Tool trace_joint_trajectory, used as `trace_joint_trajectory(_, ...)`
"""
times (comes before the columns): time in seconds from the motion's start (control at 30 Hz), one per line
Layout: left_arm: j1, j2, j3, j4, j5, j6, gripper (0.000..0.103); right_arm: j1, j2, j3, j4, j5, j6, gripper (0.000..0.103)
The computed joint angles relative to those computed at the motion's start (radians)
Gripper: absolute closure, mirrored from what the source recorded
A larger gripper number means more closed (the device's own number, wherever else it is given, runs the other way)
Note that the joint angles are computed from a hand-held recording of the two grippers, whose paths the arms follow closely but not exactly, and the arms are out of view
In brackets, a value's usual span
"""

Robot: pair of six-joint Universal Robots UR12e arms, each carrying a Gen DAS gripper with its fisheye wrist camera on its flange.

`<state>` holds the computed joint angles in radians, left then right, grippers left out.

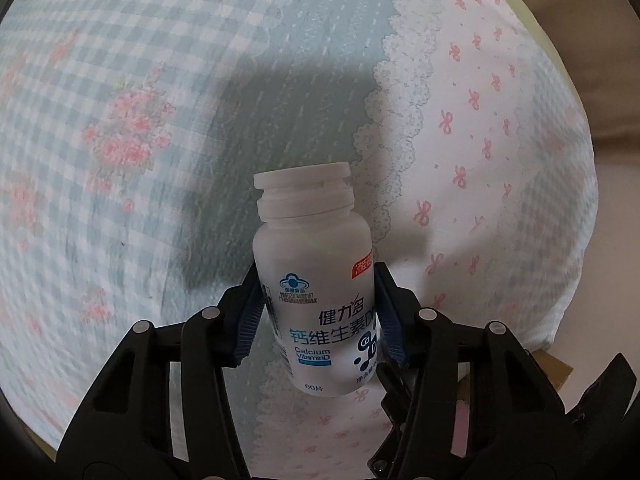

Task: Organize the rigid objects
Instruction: 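Grasp white pill bottle with left tool while right tool grasps Metal DX jar, then carry pill bottle and Metal DX jar into the box and release both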

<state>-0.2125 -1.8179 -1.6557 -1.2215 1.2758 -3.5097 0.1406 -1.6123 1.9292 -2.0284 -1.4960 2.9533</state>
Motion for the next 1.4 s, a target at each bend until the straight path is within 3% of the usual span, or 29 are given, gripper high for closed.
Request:
trace_joint_trajectory(0.3, 0.007, 0.049, -0.038, 0.047, 0.005, 0.07, 0.055, -0.006, -0.02, 0.005, 0.014, 0.017, 0.029, 0.054)
trace_joint_trajectory(0.7, 0.028, 0.179, -0.069, 0.069, 0.025, 0.205, 0.056, -0.012, -0.116, 0.011, 0.036, 0.052, 0.204, 0.055)
trace_joint_trajectory(0.9, 0.023, 0.251, -0.053, 0.062, -0.013, 0.239, 0.056, 0.002, -0.182, 0.001, 0.039, 0.036, 0.3, 0.055)
trace_joint_trajectory(1.07, 0.015, 0.291, -0.022, 0.031, -0.063, 0.245, 0.056, 0.014, -0.25, -0.044, 0.116, 0.01, 0.416, 0.055)
trace_joint_trajectory(1.17, 0.0, 0.318, -0.018, 0.032, -0.069, 0.26, 0.056, -0.003, -0.296, -0.057, 0.166, -0.004, 0.438, 0.055)
trace_joint_trajectory(1.3, -0.028, 0.35, -0.012, 0.024, -0.071, 0.273, 0.056, -0.025, -0.356, -0.076, 0.239, -0.035, 0.419, 0.055)
trace_joint_trajectory(1.4, -0.055, 0.366, -0.016, 0.031, -0.07, 0.254, 0.056, -0.066, -0.404, -0.073, 0.285, -0.041, 0.379, 0.055)
